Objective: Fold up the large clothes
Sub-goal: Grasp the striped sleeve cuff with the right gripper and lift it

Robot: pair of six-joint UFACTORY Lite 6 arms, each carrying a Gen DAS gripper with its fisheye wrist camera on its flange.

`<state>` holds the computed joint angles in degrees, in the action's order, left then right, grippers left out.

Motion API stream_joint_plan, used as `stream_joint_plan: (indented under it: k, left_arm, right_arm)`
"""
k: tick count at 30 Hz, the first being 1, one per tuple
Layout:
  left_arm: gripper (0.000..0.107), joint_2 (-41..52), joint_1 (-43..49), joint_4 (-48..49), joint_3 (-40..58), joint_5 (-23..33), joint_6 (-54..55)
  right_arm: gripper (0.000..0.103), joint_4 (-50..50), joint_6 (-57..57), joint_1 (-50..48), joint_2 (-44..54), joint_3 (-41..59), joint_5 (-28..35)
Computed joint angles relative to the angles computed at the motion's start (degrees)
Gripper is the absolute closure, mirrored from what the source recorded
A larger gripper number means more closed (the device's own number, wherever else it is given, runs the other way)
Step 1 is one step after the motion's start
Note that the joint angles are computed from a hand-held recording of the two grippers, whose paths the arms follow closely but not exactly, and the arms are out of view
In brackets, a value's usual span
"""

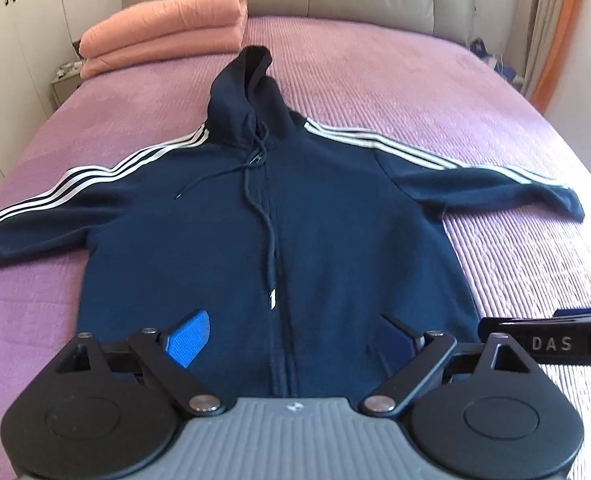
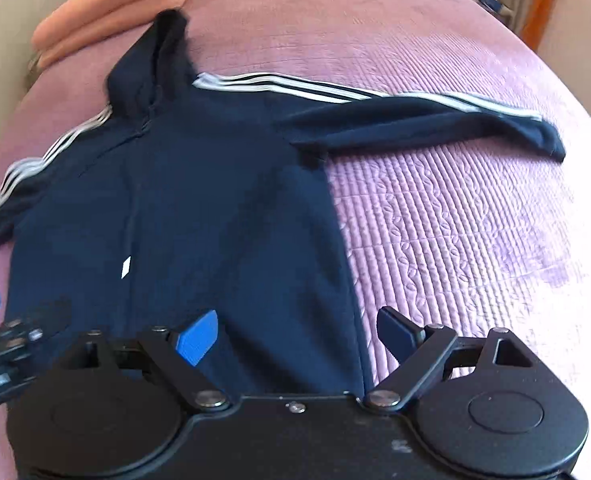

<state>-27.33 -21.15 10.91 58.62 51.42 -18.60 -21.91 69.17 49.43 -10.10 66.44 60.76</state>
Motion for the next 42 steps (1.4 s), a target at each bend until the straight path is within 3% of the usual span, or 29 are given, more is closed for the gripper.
stream_joint_plan:
  k: [3,8,11,14,16,20,22,25,29,30,31,33,35,38,42]
  left_arm:
    - [0.015,1.83,-1.34,0.77,-3.53,-6.34,-3.89]
    - [0.015,9.80,-2.59,1.74,-0.72,-12.15,-6.95]
    - [0.015,14.13,-3.24,5.44,1.58,-13.59,-9.20]
    - [0.014,18.12,-3.15,7.00,3.26,-15.17,-10.10]
    - [0.014,21.00,-3.10,6.69,4.50,-15.84,-10.36]
    - [0.014,25.98,-2.82,7.60,6.25,-16.83,-11.53]
    - [0.014,28.05,-2.84,8.96,7.12,-17.01,-13.17]
    - [0.014,29.84,-2.75,9.79,7.59,-17.42,-14.16]
    - [0.014,31.47,-3.65,10.30,7.74,-17.31,-14.46]
    - [0.014,31.66,-3.88,10.44,7.67,-17.19,-14.66]
    - [0.014,31.62,-3.99,10.62,7.36,-17.14,-14.92]
    - [0.015,31.53,-4.30,10.43,7.08,-16.84,-15.67]
    - [0.016,30.53,-4.18,10.50,6.27,-16.50,-16.34]
    - [0.017,27.80,-4.15,11.72,4.47,-15.72,-17.76]
    - [0.019,21.91,-3.27,11.90,1.49,-14.01,-17.50]
  right_arm:
    - [0.001,-3.10,0.16,-9.54,-6.97,-11.74,-10.04]
    - [0.001,6.22,-24.88,-39.01,-15.05,-22.37,-28.71]
    - [0.001,19.43,-42.86,-56.96,-7.19,-21.75,-41.63]
    - [0.001,37.30,-60.85,-68.79,5.68,-13.85,-47.21]
    - [0.001,49.29,-72.13,-75.40,15.89,-4.82,-45.95]
    - [0.001,73.28,-88.22,-86.78,36.19,13.17,-37.05]
    - [0.001,82.77,-93.64,-89.80,43.45,18.14,-35.64]
    - [0.001,86.32,-90.65,-90.61,51.04,24.66,-37.46]
    - [0.004,74.81,-76.70,-89.02,60.90,37.63,-36.11]
    - [0.013,69.67,-71.35,-88.00,61.95,39.64,-36.87]
    - [0.037,63.69,-65.61,-86.83,61.94,40.24,-38.69]
    - [0.068,51.70,-55.07,-85.67,62.42,42.22,-38.44]
    - [0.084,44.36,-48.51,-84.85,63.00,44.76,-37.13]
    - [0.089,45.92,-52.47,-84.97,54.29,34.68,-42.37]
    - [0.089,57.15,-68.69,-85.21,31.64,12.13,-52.52]
